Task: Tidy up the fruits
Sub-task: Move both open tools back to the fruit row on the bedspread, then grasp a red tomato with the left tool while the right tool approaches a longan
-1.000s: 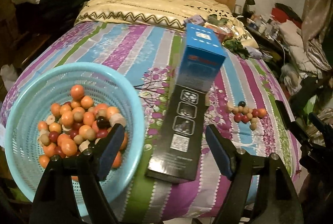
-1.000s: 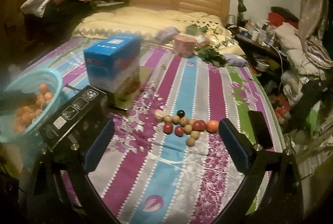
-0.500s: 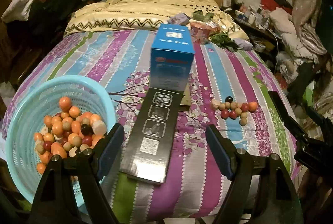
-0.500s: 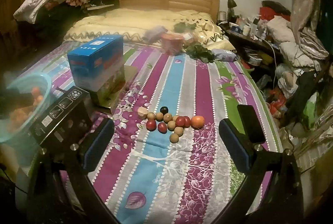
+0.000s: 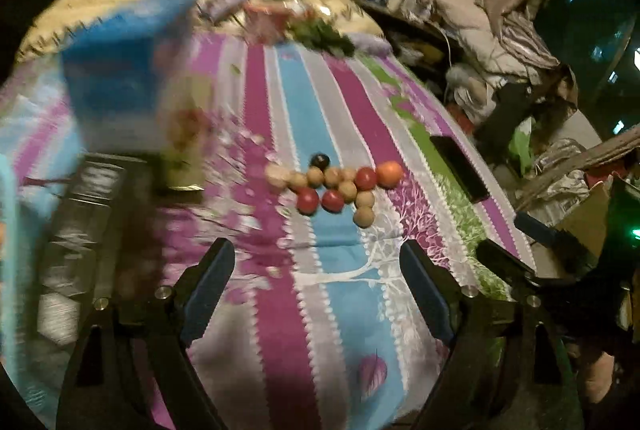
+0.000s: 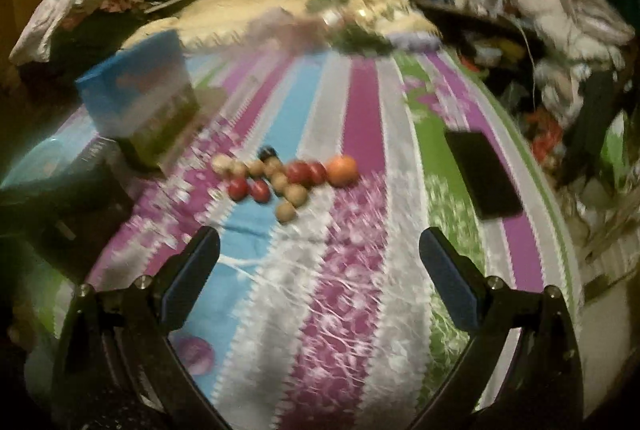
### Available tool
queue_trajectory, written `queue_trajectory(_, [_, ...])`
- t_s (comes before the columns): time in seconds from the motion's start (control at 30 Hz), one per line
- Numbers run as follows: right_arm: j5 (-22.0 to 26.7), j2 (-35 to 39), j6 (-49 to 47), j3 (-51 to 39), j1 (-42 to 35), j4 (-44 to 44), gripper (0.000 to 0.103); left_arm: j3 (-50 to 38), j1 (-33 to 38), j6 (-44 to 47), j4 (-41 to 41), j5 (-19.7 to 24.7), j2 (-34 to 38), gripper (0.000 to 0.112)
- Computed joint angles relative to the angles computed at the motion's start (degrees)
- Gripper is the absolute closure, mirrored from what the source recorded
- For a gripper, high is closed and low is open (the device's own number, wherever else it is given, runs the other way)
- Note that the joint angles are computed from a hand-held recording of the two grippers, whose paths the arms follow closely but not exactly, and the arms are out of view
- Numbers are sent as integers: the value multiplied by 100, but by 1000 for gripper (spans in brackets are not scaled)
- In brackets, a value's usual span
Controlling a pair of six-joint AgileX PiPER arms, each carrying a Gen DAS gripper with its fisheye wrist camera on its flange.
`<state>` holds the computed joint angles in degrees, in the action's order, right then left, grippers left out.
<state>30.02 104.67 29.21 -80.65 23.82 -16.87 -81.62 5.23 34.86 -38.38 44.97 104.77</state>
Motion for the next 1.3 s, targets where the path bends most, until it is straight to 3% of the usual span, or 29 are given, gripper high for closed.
queue_trajectory(0.17, [-228,236,-1309,167,-452,1464,31,-792,-313,-209,-35,-231,1281,62])
queue_trajectory(0.23, [-235,359,-1690,124,-524,1836,35,-1133,-370,-336,18,-260,1679,76])
queue_trajectory(0.53, [-360,825,-2849,-173,-631,2942,39,-1925,-698,-754,306,-533,2515,77])
queue_trajectory(0.7, [-372,1066,-3437,-407,-652,3492,39,-1943,-801,-800,341,-887,2609,77])
queue_trajectory(0.77, [-370,1188,-3620,-531,-655,3657,48,-1985,-824,-840,448,-906,2634,79])
queue_trajectory(0.8, [-328,1281,-3805,-635,-673,3847,53,-2023,-821,-867,470,-886,2645,86])
queue_trajectory(0.83, [-246,1398,-3957,-784,-689,4003,61,-1996,-796,-819,411,-846,2617,86])
queue_trajectory(0.9, [-99,1624,-4211,-1075,-706,4219,67,-1702,-764,-723,357,-1002,2407,86])
queue_trajectory(1.07, [246,2220,-4271,-1952,-609,4058,67,-1057,-589,-489,139,-1175,1947,86])
queue_trajectory(1.3, [723,2823,-3458,-2826,-452,3109,67,-958,-527,-484,98,-1123,1879,86])
